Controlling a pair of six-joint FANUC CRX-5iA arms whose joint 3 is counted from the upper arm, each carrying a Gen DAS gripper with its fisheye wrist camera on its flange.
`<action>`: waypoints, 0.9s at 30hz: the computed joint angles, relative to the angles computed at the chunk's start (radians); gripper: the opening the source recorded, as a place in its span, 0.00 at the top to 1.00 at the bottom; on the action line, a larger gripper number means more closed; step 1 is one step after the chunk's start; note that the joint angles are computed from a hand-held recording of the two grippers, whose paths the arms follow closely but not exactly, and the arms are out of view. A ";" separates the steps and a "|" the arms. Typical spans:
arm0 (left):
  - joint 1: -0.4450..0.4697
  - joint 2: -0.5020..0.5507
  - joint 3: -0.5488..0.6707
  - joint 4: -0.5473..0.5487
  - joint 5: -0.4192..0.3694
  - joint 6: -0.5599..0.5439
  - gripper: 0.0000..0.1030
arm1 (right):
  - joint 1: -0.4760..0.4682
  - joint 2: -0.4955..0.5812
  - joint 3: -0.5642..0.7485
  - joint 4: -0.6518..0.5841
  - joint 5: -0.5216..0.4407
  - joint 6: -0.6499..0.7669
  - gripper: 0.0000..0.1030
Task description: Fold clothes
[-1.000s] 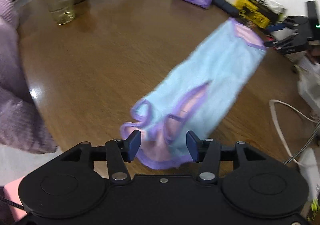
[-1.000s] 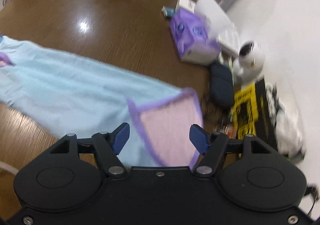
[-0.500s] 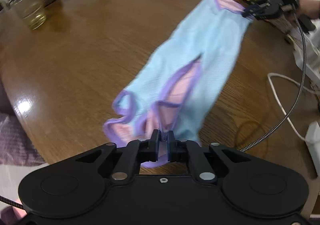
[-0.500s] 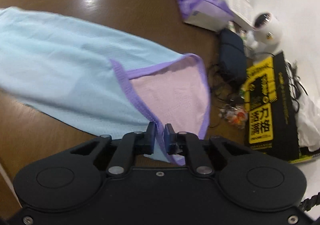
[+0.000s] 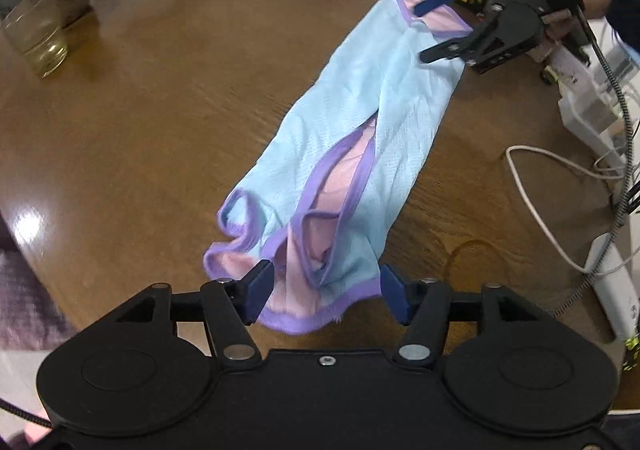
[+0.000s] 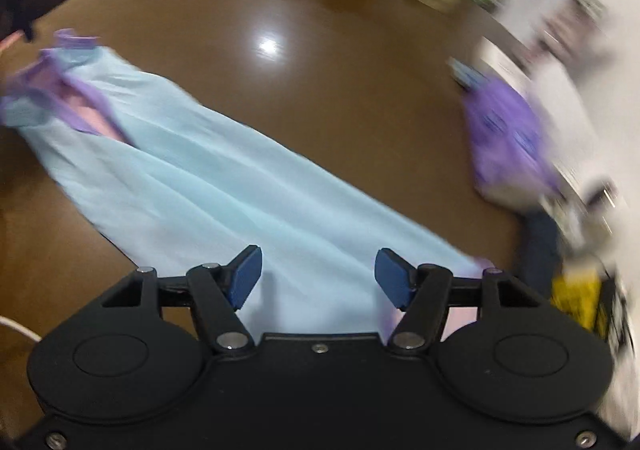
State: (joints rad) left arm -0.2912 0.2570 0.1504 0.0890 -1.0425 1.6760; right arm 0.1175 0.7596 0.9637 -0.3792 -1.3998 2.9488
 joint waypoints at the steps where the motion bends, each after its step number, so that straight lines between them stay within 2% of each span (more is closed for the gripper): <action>1: -0.005 0.019 0.018 -0.015 -0.012 0.015 0.72 | 0.007 0.007 0.008 0.007 -0.011 -0.001 0.46; 4: -0.013 0.041 0.037 -0.051 -0.027 0.061 0.93 | 0.038 0.036 0.033 0.076 -0.061 -0.037 0.69; 5: -0.011 0.039 0.033 -0.055 -0.025 0.069 0.95 | 0.037 0.037 0.035 0.077 -0.070 -0.053 0.71; 7: -0.006 0.033 0.024 -0.056 -0.022 0.088 0.96 | 0.035 0.039 0.041 0.075 -0.082 -0.076 0.94; 10: 0.018 0.005 -0.002 -0.022 0.007 0.117 0.96 | 0.016 0.035 0.051 0.044 -0.077 -0.110 0.95; 12: 0.029 -0.002 -0.009 -0.012 0.030 0.127 0.96 | 0.009 0.018 0.024 0.039 -0.026 -0.139 0.95; 15: 0.022 0.018 0.026 -0.068 0.016 0.155 0.96 | 0.010 0.003 -0.011 0.042 0.039 -0.172 0.94; 17: 0.021 0.041 0.054 -0.072 -0.027 0.139 0.95 | 0.018 -0.012 -0.054 0.060 0.100 -0.189 0.92; 18: 0.023 0.047 0.060 -0.058 -0.050 0.114 0.93 | 0.024 -0.026 -0.089 0.075 0.144 -0.199 0.85; 19: 0.024 0.047 0.061 -0.050 -0.064 0.098 0.85 | 0.028 -0.043 -0.118 0.085 0.165 -0.216 0.75; 20: 0.023 0.035 0.051 -0.044 -0.068 0.086 0.78 | 0.029 -0.051 -0.137 0.087 0.189 -0.219 0.70; 22: 0.023 -0.003 0.017 -0.038 -0.056 0.069 0.41 | 0.008 -0.144 -0.235 0.025 0.235 -0.235 0.49; 24: 0.028 -0.057 -0.035 -0.027 -0.016 0.048 0.37 | -0.011 -0.249 -0.368 -0.041 0.308 -0.221 0.30; 27: 0.030 -0.118 -0.075 -0.061 0.022 0.054 0.37 | -0.035 -0.434 -0.579 -0.156 0.371 -0.170 0.27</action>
State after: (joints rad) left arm -0.2607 0.1385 0.0749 0.0278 -1.0200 1.7297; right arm 0.0826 0.3258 0.3842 -0.5354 -1.0293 2.7788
